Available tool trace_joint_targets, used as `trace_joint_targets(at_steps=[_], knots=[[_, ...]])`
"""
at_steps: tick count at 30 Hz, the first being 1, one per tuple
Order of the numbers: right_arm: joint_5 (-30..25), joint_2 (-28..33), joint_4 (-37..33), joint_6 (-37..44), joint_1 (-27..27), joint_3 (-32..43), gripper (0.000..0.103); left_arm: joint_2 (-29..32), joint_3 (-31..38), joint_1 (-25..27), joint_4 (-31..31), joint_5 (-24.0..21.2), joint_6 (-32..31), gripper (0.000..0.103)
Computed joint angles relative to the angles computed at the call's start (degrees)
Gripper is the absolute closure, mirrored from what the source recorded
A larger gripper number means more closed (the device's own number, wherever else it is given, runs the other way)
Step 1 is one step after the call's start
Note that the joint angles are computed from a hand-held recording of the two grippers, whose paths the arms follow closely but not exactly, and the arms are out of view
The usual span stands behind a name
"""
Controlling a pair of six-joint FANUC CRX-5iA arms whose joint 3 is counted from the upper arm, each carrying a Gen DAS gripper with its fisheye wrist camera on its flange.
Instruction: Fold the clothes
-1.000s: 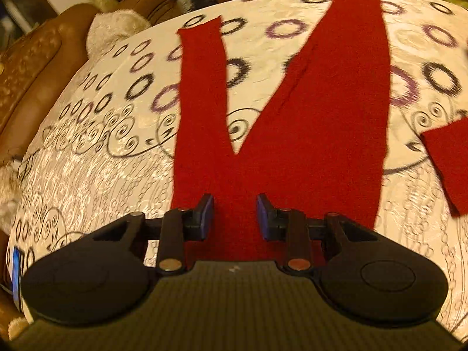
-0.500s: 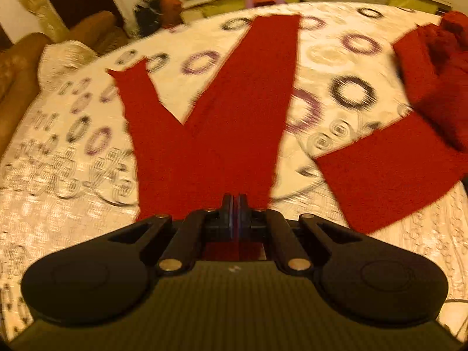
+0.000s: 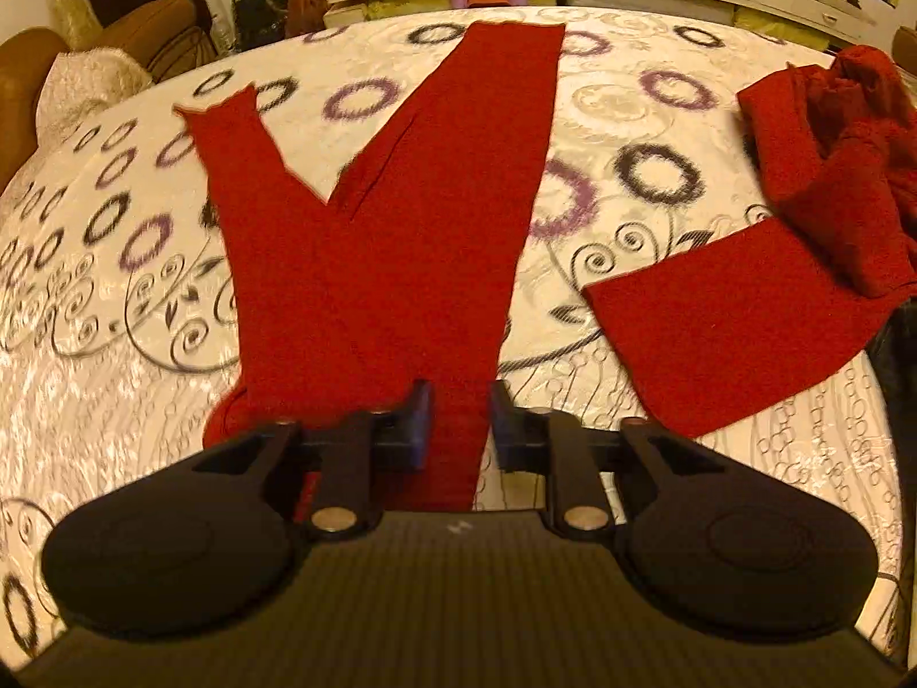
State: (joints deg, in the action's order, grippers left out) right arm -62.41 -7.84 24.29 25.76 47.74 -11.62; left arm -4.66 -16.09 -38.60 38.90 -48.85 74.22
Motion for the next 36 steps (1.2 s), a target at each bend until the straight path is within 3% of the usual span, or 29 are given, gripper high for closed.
trace_joint_targets(at_steps=[4, 8, 12, 17, 20, 23, 24, 25, 26, 29, 32, 36], knots=[[5.6, 1.2, 1.3, 3.3, -2.6, 1.9, 0.062, 3.1, 2.3, 0.0, -0.8, 0.8, 1.3, 0.066], [9.2, 10.7, -7.1, 17.5, -7.9, 13.7, 0.06, 3.0, 0.3, 0.0, 2.8, 2.0, -0.5, 0.065], [11.2, 21.2, -10.6, 27.8, -9.2, 26.0, 0.057, 2.1, -3.6, 0.9, 9.4, 3.1, -3.7, 0.064], [6.2, 35.0, -9.6, 40.4, -7.2, 43.0, 0.052, 1.7, -5.8, 1.4, 13.6, 3.5, -6.5, 0.064], [3.9, 40.3, -6.4, 43.8, -6.0, 49.1, 0.052, 1.5, -6.9, 1.5, 15.9, 3.6, -7.7, 0.064], [0.9, 43.5, -11.1, 46.5, -7.0, 54.7, 0.052, 1.2, -7.3, 1.5, 16.3, 3.9, -8.1, 0.064], [-0.2, 44.2, -13.9, 47.1, -7.7, 56.5, 0.058, 1.2, -7.3, 1.5, 16.3, 3.9, -8.1, 0.064], [-0.9, 44.6, -14.8, 46.6, -8.1, 57.2, 0.09, 1.2, -7.2, 1.5, 16.2, 3.8, -8.1, 0.064], [0.4, 43.6, -14.1, 45.8, -8.1, 55.5, 0.097, 1.2, -7.2, 1.5, 16.2, 3.8, -8.2, 0.064], [5.4, 40.4, -11.0, 42.6, -8.3, 49.7, 0.097, 1.2, -7.3, 1.4, 16.3, 3.9, -8.1, 0.064], [11.0, 36.9, -4.4, 33.3, -9.9, 43.3, 0.097, 1.2, -6.9, 1.3, 15.5, 4.1, -7.5, 0.064], [11.6, 33.8, 5.0, 17.7, -14.4, 37.5, 0.097, 1.2, -6.7, 1.2, 14.9, 4.1, -7.0, 0.064]])
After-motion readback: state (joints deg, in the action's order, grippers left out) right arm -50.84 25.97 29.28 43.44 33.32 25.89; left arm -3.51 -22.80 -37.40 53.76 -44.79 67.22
